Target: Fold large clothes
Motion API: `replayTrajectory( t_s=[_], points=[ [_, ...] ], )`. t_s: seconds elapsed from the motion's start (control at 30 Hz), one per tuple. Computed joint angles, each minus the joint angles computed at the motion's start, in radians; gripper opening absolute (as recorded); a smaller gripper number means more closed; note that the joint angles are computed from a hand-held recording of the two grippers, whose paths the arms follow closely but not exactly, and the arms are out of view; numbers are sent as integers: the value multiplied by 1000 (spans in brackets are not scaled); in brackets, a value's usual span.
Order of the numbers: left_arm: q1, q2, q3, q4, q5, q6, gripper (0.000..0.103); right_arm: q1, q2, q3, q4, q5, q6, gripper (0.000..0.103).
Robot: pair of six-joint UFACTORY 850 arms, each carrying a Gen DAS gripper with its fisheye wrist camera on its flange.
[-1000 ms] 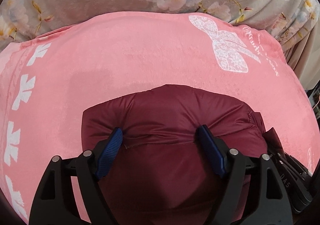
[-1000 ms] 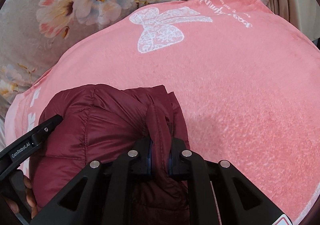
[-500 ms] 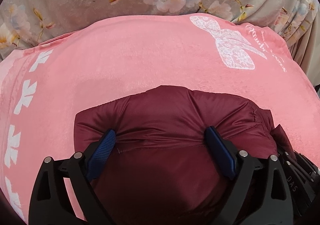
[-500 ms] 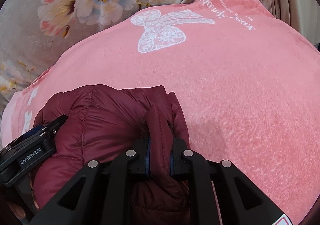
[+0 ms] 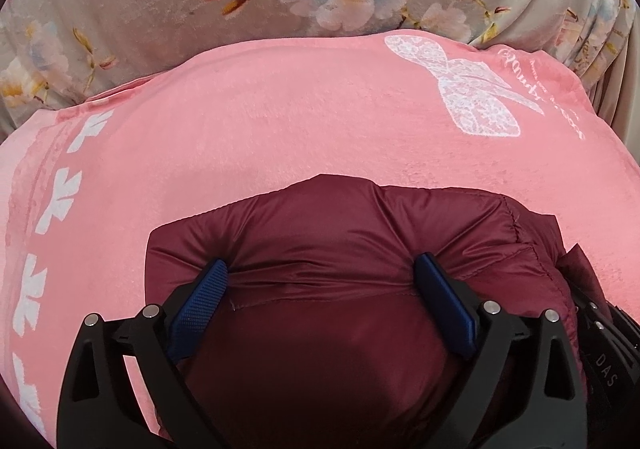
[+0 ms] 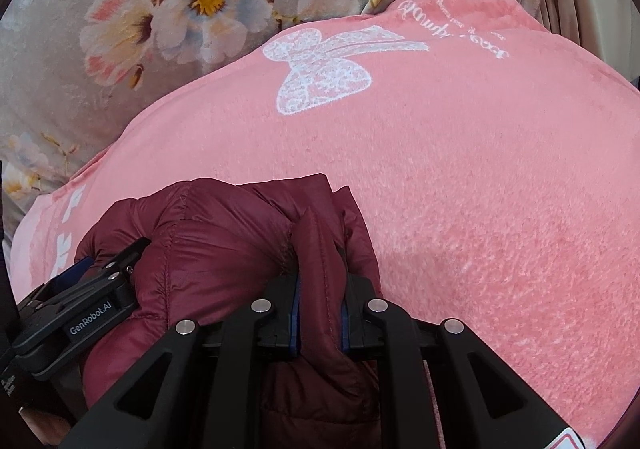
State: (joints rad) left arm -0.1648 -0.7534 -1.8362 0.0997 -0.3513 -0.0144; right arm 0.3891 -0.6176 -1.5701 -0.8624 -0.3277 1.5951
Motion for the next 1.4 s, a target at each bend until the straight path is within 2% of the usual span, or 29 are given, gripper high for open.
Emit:
replayTrajectory(
  t_s=[0.13, 0.23, 0.3, 0.37, 0.43, 0.53, 0.63, 0.7, 0.8, 0.93, 1.07, 1.4],
  points=[
    [-2, 2, 2, 29, -1, -24, 92, -13, 5, 8, 45, 35, -28, 12],
    [-2, 2, -1, 28, -12, -15, 92, -9, 12, -14, 148, -26, -145, 17],
    [1, 11, 3, 20, -26, 10, 92, 1, 50, 10, 83, -78, -85, 23],
    [7, 26, 8, -23, -52, 60, 92, 14, 107, 57, -5, -116, -8, 23],
    [18, 51, 21, -88, -87, 106, 92, 24, 148, 85, -29, -143, -23, 23],
    [39, 109, 66, -205, -127, 195, 92, 36, 183, 102, 28, -152, -152, 23],
    [55, 169, 131, -316, -153, 300, 92, 49, 173, 83, 165, -176, -351, 19],
    [61, 196, 167, -362, -176, 354, 92, 53, 160, 77, 246, -190, -450, 19],
    [62, 217, 218, -353, -190, 372, 92, 59, 135, 69, 286, -234, -516, 19],
    [53, 227, 267, -285, -139, 328, 94, 53, 130, 98, 305, -227, -521, 19],
    [42, 229, 284, -232, -107, 290, 95, 41, 134, 130, 319, -175, -509, 19],
    [30, 234, 314, -145, -50, 220, 98, 60, 124, 152, 169, -162, -360, 24]
  ],
)
